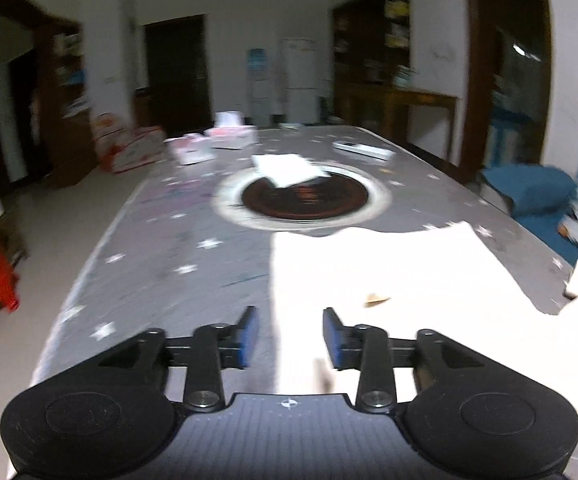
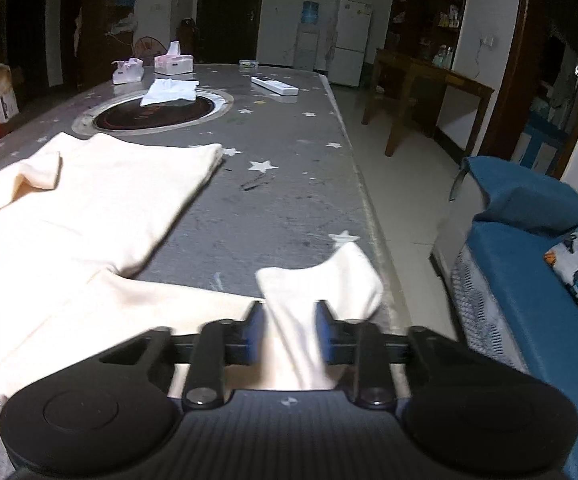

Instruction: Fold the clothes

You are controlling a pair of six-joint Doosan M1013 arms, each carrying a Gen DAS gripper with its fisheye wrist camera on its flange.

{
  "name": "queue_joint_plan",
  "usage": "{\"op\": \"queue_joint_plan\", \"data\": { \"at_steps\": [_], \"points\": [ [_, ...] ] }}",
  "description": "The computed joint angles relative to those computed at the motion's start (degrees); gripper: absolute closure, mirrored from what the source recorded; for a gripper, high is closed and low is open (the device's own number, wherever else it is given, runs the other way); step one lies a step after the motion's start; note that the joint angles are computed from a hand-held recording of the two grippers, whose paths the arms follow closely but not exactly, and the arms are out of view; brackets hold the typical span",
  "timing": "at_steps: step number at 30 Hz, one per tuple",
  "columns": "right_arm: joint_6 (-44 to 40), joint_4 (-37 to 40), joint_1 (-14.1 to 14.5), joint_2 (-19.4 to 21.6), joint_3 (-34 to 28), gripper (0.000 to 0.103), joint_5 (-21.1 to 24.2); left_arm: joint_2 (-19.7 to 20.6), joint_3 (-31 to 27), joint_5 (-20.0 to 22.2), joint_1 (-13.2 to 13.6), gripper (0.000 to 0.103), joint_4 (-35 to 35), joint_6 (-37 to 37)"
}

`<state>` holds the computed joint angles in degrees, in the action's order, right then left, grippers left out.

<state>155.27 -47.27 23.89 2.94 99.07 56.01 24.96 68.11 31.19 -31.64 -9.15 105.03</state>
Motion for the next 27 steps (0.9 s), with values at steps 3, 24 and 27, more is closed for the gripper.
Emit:
{"op": "queue_joint_plan", "data": {
  "at_steps": [3,24,27],
  "points": [
    [3.18,-2.87,0.28,-0.51,0.50,0.098,2.94,2.26,-3.21,3.29,-1.35,0.057,-1.18,5.28],
    [9.31,-5.60,1.25,-3.47,2.48,0.061,2.09,6.87,-9.35,3.94,-0.56,0.100,4.91,-5.41],
    [7.44,-3.99,1.22,-2.88,1.87,0.058,-0.73,4.51,-7.01,0.29,1.03,0.100,5.71,-10.05]
  ]
}}
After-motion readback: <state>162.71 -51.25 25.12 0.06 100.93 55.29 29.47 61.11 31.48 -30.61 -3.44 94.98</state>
